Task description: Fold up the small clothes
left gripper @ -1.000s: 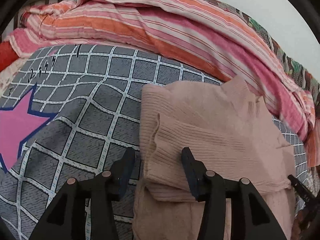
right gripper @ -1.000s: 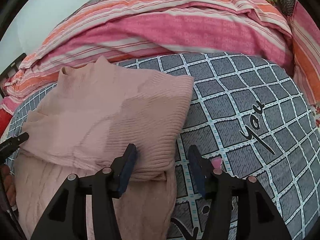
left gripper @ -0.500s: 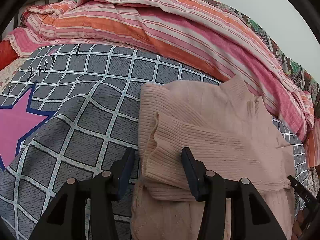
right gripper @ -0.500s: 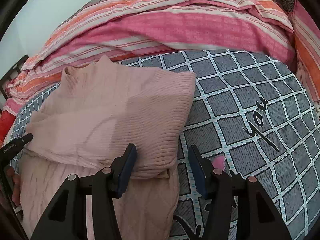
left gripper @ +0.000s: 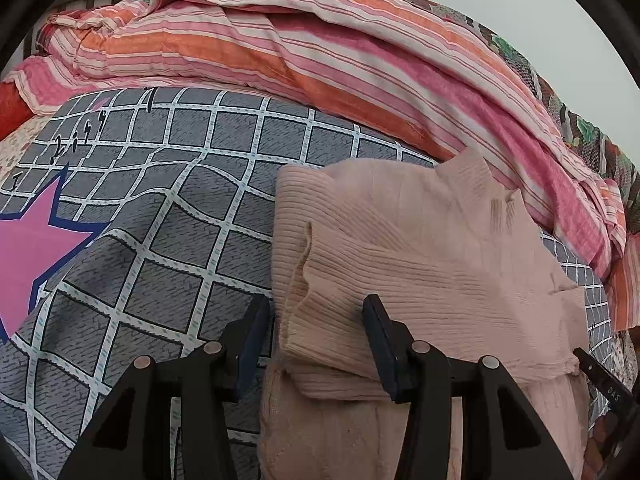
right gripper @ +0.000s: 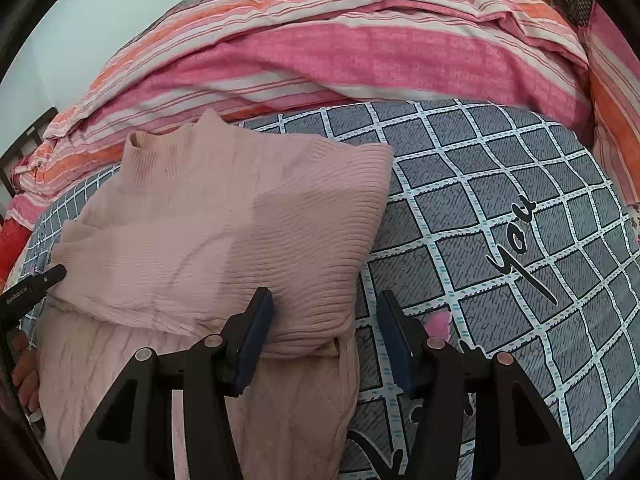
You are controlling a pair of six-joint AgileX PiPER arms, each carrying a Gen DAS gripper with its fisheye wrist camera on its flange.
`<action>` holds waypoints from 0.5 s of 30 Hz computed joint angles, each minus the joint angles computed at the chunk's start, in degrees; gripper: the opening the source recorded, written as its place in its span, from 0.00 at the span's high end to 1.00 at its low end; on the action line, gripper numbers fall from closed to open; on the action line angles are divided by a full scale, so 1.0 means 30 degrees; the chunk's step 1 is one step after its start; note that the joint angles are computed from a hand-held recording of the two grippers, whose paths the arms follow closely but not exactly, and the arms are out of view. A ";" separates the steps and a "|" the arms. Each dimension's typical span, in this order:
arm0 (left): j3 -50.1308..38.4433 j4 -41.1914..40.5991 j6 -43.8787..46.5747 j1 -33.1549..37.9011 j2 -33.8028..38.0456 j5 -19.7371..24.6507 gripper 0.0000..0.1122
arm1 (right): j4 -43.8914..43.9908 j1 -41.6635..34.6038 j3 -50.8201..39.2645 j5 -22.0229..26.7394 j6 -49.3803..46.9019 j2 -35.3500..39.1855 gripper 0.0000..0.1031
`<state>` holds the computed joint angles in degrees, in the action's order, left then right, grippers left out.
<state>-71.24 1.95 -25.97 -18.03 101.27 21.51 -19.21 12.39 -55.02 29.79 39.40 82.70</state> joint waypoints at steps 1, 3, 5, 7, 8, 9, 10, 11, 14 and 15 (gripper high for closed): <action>-0.0004 -0.0230 0.0249 0.0040 -0.0009 0.0011 0.59 | 0.0628 -0.0173 -0.0030 -0.0034 -0.0664 -0.0025 0.48; 0.0101 -0.0743 0.0803 0.0133 -0.0091 -0.0047 0.59 | 0.2329 -0.0689 0.0106 -0.0278 -0.2296 -0.0278 0.48; 0.0249 -0.1350 0.1497 0.0221 -0.0209 -0.0116 0.59 | 0.3396 -0.0990 0.0271 -0.0380 -0.3280 -0.0547 0.48; 0.0444 -0.1911 0.2188 0.0294 -0.0357 -0.0168 0.58 | 0.3608 -0.0969 0.0369 -0.0268 -0.3524 -0.0779 0.48; 0.0543 -0.2087 0.2450 0.0311 -0.0445 -0.0181 0.58 | 0.3509 -0.0912 0.0432 -0.0191 -0.3450 -0.0894 0.48; 0.0630 -0.2126 0.2522 0.0300 -0.0507 -0.0213 0.57 | 0.3204 -0.0758 0.0488 -0.0090 -0.3168 -0.1021 0.48; 0.0783 -0.2196 0.2637 0.0286 -0.0620 -0.0267 0.57 | 0.2806 -0.0580 0.0572 -0.0035 -0.2808 -0.1157 0.48; 0.0948 -0.2265 0.2772 0.0275 -0.0740 -0.0324 0.57 | 0.2394 -0.0425 0.0684 0.0028 -0.2419 -0.1300 0.48; 0.1485 -0.2213 0.2826 0.0170 -0.1109 -0.0637 0.57 | 0.0876 0.0166 0.0992 0.0270 -0.0956 -0.1694 0.48; 0.1680 -0.2233 0.2859 0.0140 -0.1257 -0.0724 0.57 | 0.0176 0.0448 0.1109 0.0404 -0.0255 -0.1829 0.48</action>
<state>-66.20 -4.75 -17.39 -17.61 97.50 19.34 -18.69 13.73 -51.69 31.00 38.64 77.21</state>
